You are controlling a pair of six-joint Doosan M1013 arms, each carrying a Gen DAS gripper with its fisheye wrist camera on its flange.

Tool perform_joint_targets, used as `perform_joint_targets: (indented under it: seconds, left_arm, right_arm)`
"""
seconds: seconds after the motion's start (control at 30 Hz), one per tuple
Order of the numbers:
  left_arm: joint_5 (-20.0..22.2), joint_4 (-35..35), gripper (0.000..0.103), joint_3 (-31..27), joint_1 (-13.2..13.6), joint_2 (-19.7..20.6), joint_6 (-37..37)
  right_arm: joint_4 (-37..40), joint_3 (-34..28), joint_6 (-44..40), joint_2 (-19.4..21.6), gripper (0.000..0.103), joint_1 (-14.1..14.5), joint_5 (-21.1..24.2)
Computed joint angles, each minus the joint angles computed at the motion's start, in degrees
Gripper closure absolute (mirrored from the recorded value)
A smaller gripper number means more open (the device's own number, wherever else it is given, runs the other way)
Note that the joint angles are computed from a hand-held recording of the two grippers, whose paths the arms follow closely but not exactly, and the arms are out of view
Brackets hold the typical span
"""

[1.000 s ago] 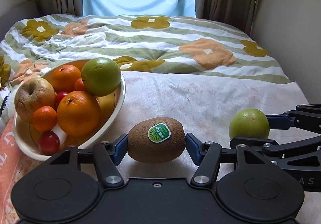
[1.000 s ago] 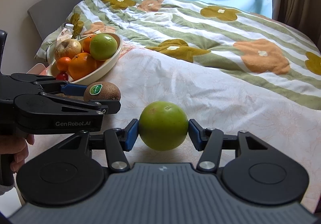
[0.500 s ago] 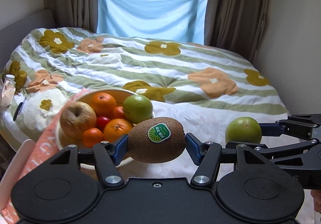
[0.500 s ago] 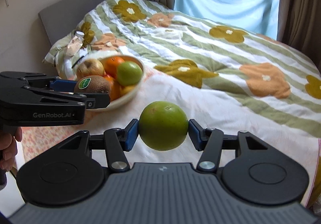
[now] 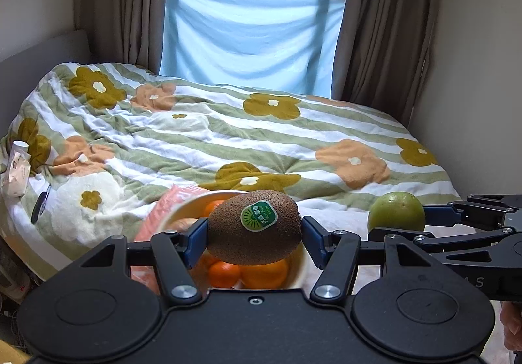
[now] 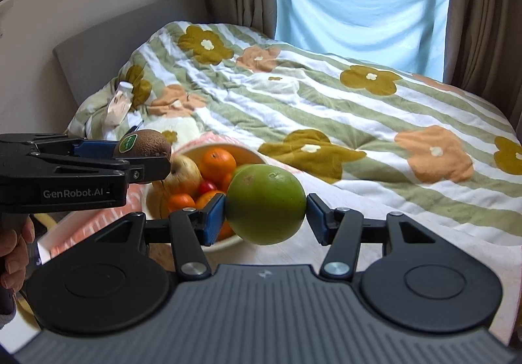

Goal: Organize fruits
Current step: 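Lower the kiwi into the duck bowl with the left gripper while the right gripper drops the green apple in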

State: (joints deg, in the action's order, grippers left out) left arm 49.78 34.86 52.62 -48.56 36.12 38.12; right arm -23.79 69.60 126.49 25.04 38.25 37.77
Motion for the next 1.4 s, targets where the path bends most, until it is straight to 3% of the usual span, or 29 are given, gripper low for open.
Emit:
perform_joint_targets:
  seconds: [0.37, 0.7, 1.03, 1.4]
  left_arm:
    - [-4.07, -12.54, 0.038, -1.33, 6.13, 1.20, 15.22]
    - [-1.20, -25.81, 0.038, -8.67, 10.30, 7.05, 27.92]
    - [4.23, -35.14, 0.038, -14.33, 12.47, 11.37, 32.32]
    - [4.11, -38.13, 0.037, -13.68, 13.04, 11.12, 33.93]
  right_arm:
    - [-5.15, -11.18, 8.51, 7.33, 0.034, 2.12, 7.18]
    - [-6.29, -18.98, 12.34, 12.89, 0.034, 2.52, 14.17]
    - [-5.63, -23.28, 12.77, 15.84, 0.034, 2.32, 18.31]
    - [-4.78, -24.37, 12.04, 16.73, 0.034, 2.20, 18.89]
